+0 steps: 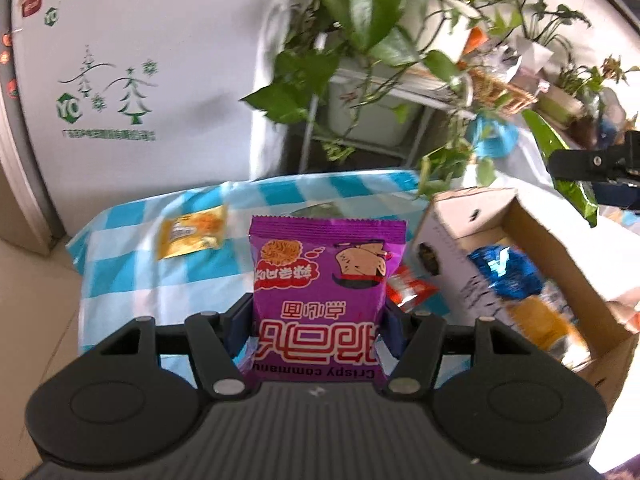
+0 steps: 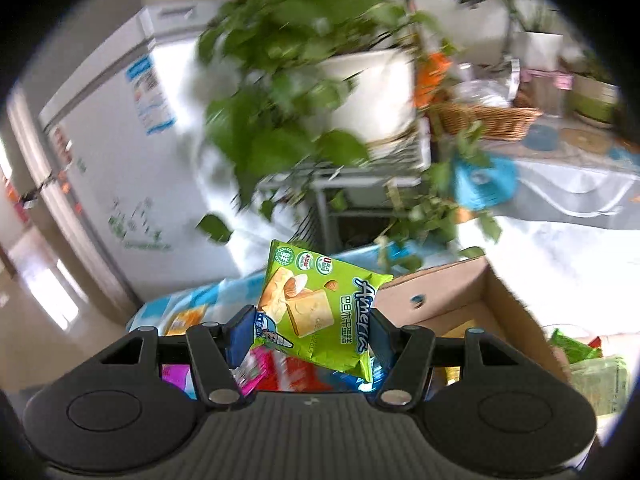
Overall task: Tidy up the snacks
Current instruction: 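Lift both held bags and carry them over the cardboard box, then open left tool to drop purple bag in box while right tool drops green bag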
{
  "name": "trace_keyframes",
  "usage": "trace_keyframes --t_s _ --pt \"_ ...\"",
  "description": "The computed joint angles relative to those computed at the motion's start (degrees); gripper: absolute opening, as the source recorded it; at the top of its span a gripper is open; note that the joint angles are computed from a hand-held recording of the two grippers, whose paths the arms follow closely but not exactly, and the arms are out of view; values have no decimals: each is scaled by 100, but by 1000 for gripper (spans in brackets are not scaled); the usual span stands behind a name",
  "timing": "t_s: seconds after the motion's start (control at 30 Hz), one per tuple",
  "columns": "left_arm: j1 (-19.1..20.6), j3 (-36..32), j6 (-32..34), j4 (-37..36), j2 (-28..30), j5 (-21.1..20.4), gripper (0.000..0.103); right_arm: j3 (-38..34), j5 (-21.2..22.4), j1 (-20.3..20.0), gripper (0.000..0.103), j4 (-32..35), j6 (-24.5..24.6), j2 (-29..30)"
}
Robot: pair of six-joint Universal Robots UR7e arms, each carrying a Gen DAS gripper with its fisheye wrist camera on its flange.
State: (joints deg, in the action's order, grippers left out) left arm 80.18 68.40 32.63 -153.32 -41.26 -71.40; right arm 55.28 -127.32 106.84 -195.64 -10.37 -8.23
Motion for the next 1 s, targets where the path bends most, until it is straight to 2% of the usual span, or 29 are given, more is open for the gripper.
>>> trace_keyframes --t_s 0.23,0.43,0.8,1.0 --pt "-240 137 -250 135 47 -406 63 637 -143 -126 66 -741 344 -412" --pt "-450 283 -334 334 122 -688 63 1107 -303 -222 66 -1050 692 -698" --pt "-716 733 -364 369 197 -894 63 1684 -304 -333 66 -1058 1228 -1060" --pt "-777 834 -322 596 244 -1074 64 1749 -311 -346 66 -1035 1332 -1105"
